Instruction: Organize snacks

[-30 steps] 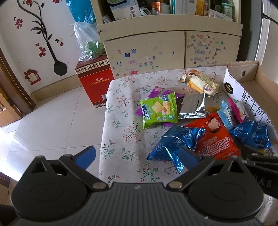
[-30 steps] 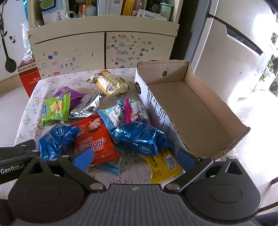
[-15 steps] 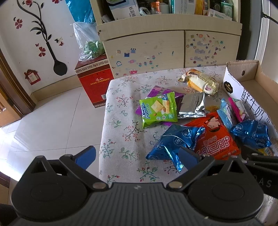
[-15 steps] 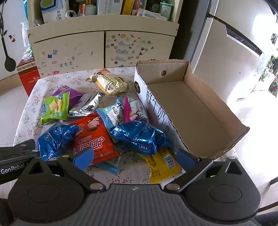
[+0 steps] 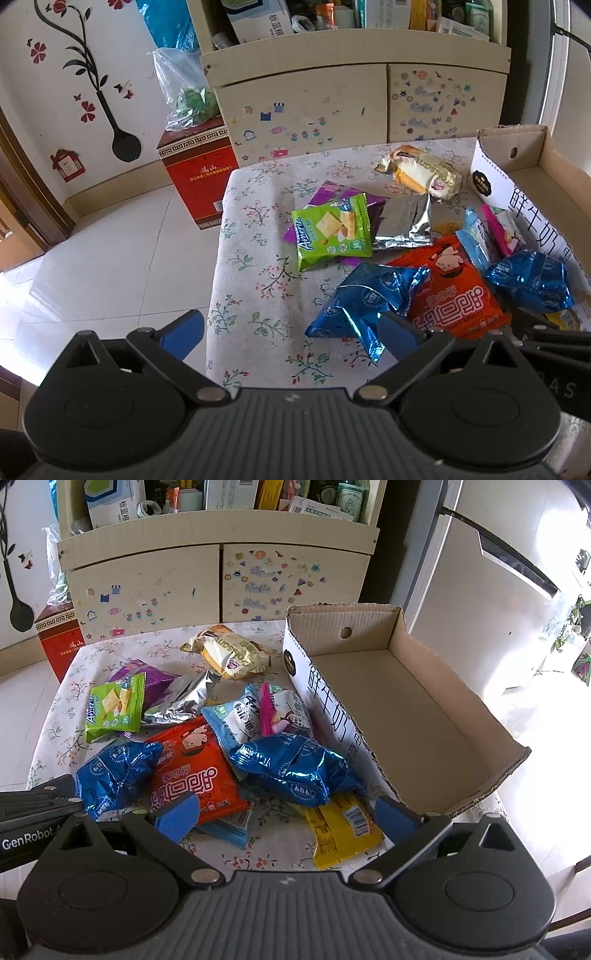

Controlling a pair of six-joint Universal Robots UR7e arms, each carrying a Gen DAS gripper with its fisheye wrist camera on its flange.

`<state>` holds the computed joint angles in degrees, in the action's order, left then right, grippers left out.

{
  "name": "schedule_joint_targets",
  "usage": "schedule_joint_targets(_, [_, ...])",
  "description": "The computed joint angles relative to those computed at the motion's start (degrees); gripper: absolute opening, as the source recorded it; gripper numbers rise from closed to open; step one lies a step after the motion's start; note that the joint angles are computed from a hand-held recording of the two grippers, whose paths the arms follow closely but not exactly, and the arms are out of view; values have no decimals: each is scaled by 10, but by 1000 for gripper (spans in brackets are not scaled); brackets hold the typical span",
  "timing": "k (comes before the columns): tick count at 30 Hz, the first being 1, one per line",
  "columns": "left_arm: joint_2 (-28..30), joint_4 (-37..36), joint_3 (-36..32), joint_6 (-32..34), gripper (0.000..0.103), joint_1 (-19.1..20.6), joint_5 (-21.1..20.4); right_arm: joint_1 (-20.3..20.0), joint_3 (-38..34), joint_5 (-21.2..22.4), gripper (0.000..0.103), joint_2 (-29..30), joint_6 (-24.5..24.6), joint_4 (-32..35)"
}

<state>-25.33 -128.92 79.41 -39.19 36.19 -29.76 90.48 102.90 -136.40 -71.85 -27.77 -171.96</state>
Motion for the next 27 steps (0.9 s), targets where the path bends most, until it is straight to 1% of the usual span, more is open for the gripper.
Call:
schedule_joint_targets(2, [0,-8,2,5,99,0,-3,-2,0,5,103,-4,5,11])
schedule_joint_targets(3, [-1,-20,4,11,100,0,-7,-5,-2,15,103,-11,15,26])
schedule_joint_targets(6, [-9,-70,17,30,101,4,-27,-20,-7,70,103,-39,68,82])
schedule_joint_targets(10, [-15,-61,19,5,101,9,-20,-40,-14,123,103,-68,119,120])
schedule_joint_targets(13, [-18,-80,24,8,101,12,-28,-60,-20,175,103,-90,159,155])
schedule_joint_targets(17, [-11,-108,22,28,101,13,-31,-77,-22,209,103,-104,194,177])
schedule_joint_targets(22, [5,-156,13,50,101,22,-46,-95,-26,253,103,-114,226,200])
schedule_joint_targets(27, [41,-236,-11,108,101,30,-44,-103,-26,281,100,-116,228,204])
